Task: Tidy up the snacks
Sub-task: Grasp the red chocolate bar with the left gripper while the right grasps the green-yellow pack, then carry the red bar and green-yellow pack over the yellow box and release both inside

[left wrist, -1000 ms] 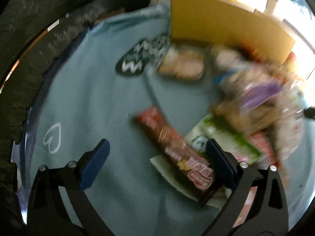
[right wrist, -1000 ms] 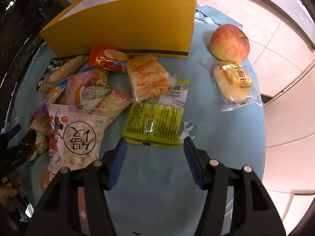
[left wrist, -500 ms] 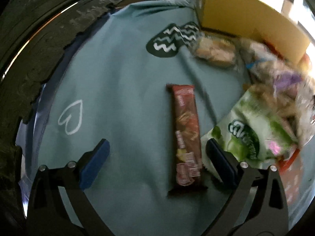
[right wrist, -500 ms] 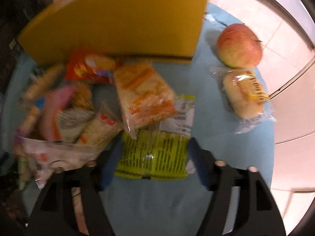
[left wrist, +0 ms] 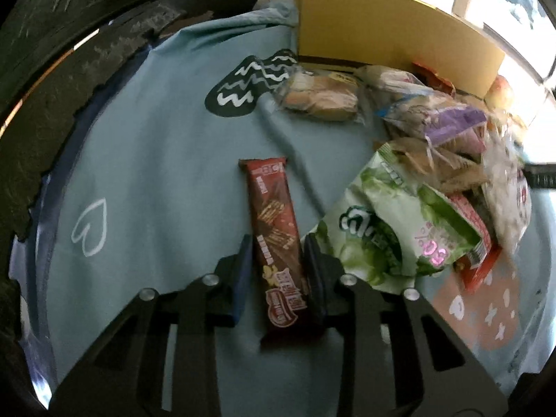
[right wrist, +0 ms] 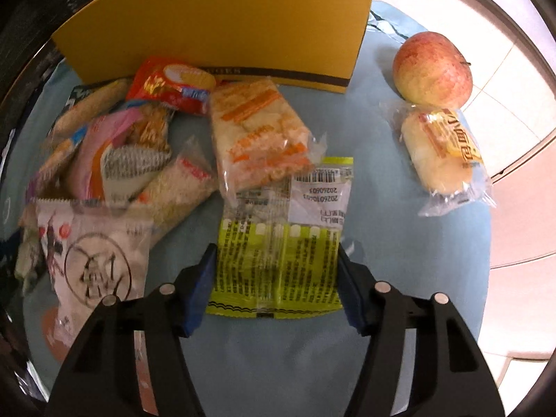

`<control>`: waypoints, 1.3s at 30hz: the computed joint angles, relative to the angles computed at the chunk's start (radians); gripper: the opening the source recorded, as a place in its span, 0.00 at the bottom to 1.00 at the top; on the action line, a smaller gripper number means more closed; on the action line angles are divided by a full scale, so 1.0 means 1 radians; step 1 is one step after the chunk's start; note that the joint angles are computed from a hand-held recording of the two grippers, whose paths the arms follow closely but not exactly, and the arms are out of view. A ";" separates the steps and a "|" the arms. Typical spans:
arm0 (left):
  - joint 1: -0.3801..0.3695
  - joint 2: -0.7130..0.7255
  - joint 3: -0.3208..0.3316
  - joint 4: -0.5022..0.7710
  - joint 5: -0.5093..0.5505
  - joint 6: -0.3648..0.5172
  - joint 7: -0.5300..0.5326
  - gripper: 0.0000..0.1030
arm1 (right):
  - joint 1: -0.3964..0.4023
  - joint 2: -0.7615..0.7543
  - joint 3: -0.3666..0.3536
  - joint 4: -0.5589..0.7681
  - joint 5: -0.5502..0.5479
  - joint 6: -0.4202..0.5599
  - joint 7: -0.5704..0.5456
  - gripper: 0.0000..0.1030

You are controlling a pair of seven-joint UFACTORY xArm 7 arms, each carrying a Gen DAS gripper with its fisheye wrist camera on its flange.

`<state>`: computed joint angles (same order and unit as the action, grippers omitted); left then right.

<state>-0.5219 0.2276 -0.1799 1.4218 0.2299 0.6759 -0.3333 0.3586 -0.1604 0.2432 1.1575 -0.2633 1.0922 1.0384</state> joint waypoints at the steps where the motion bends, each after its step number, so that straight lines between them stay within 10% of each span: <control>1: 0.003 0.002 -0.002 0.003 -0.012 0.004 -0.001 0.31 | 0.003 -0.016 0.001 -0.015 0.006 -0.001 -0.002 0.62; 2: -0.002 0.008 0.002 0.018 -0.003 0.025 -0.014 0.43 | 0.005 -0.022 0.005 -0.019 0.008 0.003 0.002 0.62; 3: -0.015 0.019 0.014 0.035 0.032 0.048 -0.050 0.81 | 0.009 -0.041 0.008 -0.035 0.013 0.006 -0.001 0.62; 4: -0.029 0.023 0.031 0.044 0.078 0.075 -0.102 0.96 | 0.013 -0.062 0.013 -0.055 0.017 0.009 -0.006 0.62; 12: 0.012 -0.003 0.024 -0.011 0.063 0.051 -0.198 0.98 | 0.022 -0.149 0.047 -0.135 0.046 0.007 -0.016 0.62; 13: 0.015 -0.006 0.021 -0.019 0.057 0.038 -0.193 0.97 | 0.022 -0.150 0.052 -0.140 0.048 0.004 -0.009 0.62; 17: 0.025 -0.017 0.001 -0.025 0.028 -0.012 -0.110 0.29 | 0.015 -0.150 0.051 -0.133 0.050 0.009 -0.018 0.63; 39: 0.020 -0.086 -0.023 -0.039 -0.036 -0.024 0.040 0.23 | 0.001 -0.215 0.040 -0.162 0.110 -0.059 0.012 0.62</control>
<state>-0.5017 0.1418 -0.2034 1.3823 0.1936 0.6523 -0.2937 0.3592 -0.3754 0.2832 0.9959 -0.1530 1.0332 1.0503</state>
